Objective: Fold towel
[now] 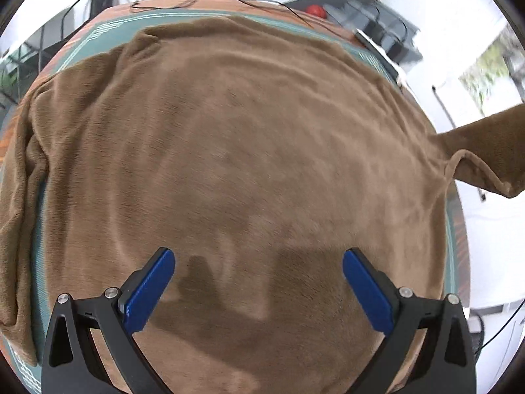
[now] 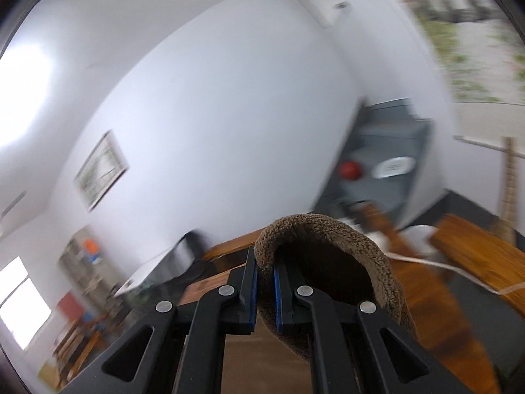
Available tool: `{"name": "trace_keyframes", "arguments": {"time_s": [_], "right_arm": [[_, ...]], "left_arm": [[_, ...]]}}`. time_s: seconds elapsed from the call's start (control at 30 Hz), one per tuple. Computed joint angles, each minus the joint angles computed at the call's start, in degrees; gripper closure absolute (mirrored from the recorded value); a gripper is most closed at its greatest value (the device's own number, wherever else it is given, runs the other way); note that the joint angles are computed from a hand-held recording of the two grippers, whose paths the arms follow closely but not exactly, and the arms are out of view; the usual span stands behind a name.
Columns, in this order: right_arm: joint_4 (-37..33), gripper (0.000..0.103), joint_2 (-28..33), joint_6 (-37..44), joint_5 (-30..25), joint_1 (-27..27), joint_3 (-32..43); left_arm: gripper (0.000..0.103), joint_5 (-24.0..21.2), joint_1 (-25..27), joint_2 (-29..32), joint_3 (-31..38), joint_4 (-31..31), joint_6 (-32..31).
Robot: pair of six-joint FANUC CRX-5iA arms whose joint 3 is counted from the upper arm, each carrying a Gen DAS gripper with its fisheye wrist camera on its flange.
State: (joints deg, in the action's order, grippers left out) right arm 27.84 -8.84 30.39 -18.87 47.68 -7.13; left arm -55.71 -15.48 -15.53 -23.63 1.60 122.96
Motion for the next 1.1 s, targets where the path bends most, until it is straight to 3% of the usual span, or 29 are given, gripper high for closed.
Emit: {"name": "trace_keyframes", "arguments": {"time_s": [0.13,0.27,0.5,0.53,0.6,0.63,0.67,0.87,0.97,1.1], "right_arm": [[-19.4,0.094,9.9,21.8,-6.0,5.8,13.7],[-29.3,0.094,19.4,33.1,-14.4,9.5,24.0],[-32.8,0.082,33.6,41.6,-32.3,14.0,37.0],[-34.9,0.081,33.4,43.0,-32.4,13.7,36.5],[-38.0,0.067,32.6,45.2,-31.9,13.0,35.5],[-39.0,0.046,31.7,45.8,-30.9,12.7,34.2],[-39.4,0.030,30.2,45.8,-29.1,12.7,32.1],[-40.6,0.029,22.2,42.4,-22.2,10.4,21.4],[-42.4,0.029,18.7,39.4,-21.1,8.5,17.2],[-36.1,0.029,15.9,32.8,-20.6,9.5,12.3]], "left_arm": [[0.000,1.0,4.0,-1.8,-2.4,1.7,-1.1],[0.000,1.6,8.1,-4.4,-6.1,3.8,-2.4],[0.001,3.4,14.5,-6.4,-11.6,9.7,-6.7],[0.001,3.8,15.1,-6.4,-12.1,10.6,-7.5],[0.001,4.3,15.7,-6.1,-12.6,12.0,-8.5],[0.001,4.6,15.8,-6.0,-12.7,12.5,-8.8],[0.001,5.1,15.9,-5.8,-12.8,13.2,-9.4],[0.000,8.3,15.3,-3.5,-12.5,18.0,-13.2],[0.000,8.9,13.3,-0.7,-9.7,16.7,-13.1],[0.000,10.0,11.1,1.2,-7.6,16.6,-13.9]]}}
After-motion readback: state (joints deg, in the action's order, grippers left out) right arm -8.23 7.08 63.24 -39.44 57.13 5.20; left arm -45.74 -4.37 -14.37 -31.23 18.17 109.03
